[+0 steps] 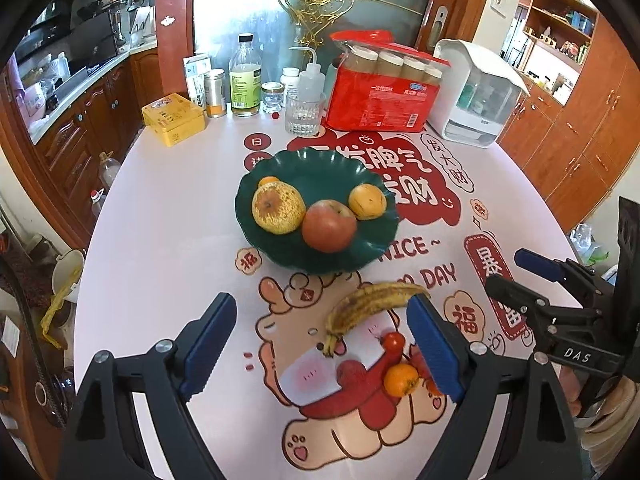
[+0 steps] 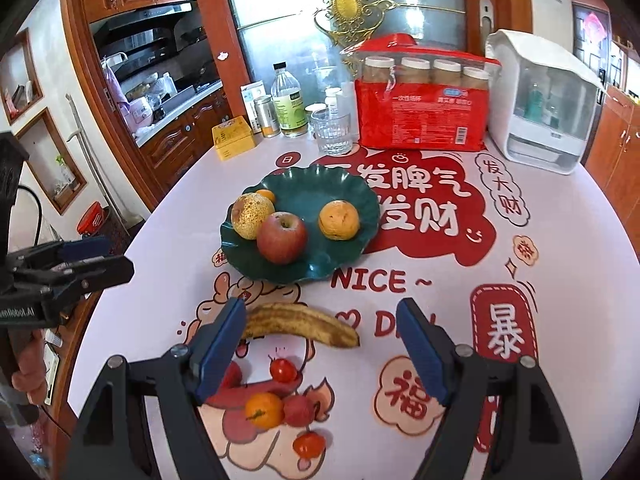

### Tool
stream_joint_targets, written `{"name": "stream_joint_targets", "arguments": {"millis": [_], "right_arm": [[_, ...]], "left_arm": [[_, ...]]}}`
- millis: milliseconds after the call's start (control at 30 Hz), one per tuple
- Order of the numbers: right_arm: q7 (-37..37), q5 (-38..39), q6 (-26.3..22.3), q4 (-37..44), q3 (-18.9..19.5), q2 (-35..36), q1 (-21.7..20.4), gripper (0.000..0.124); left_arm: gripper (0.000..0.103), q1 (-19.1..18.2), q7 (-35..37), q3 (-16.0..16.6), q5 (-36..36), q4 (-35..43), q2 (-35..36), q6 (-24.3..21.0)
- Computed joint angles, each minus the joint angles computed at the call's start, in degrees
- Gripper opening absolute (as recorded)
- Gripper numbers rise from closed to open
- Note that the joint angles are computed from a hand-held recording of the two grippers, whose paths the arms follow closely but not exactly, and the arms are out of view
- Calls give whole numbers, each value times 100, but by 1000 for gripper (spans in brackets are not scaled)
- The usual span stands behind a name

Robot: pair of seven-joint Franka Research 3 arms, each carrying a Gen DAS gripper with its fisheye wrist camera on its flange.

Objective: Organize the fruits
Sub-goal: 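Withdraw both tools from the plate back toward the fruit pile, then grasp a lychee with the left tool while the right tool grasps a cherry tomato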

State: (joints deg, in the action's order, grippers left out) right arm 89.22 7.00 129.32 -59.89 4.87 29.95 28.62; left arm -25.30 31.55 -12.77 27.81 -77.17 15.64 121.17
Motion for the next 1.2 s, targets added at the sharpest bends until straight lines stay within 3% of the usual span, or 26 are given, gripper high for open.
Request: {"name": "stream_joint_targets", "arguments": {"millis": [200, 400, 667, 900, 1200], "right_arm": [[224, -90, 365, -971, -43, -628, 0, 78], [579, -725, 625, -1916, -130, -1124, 110, 78], [372, -709, 770, -2950, 63, -1566, -33, 78], [429, -714, 450, -3100, 106, -1496, -34, 78], [373, -763, 627, -3252, 126, -1402, -4, 72]], "left_arm": [[86, -161, -360, -42, 247, -281, -128, 18], [86, -162, -787, -138, 167, -863, -311, 223], [86, -131, -783, -273, -174, -1350, -334, 296], [86, -101, -811, -256, -349, -1477, -225, 353], [86, -115, -739, -194, -395, -1217, 88, 322]]}}
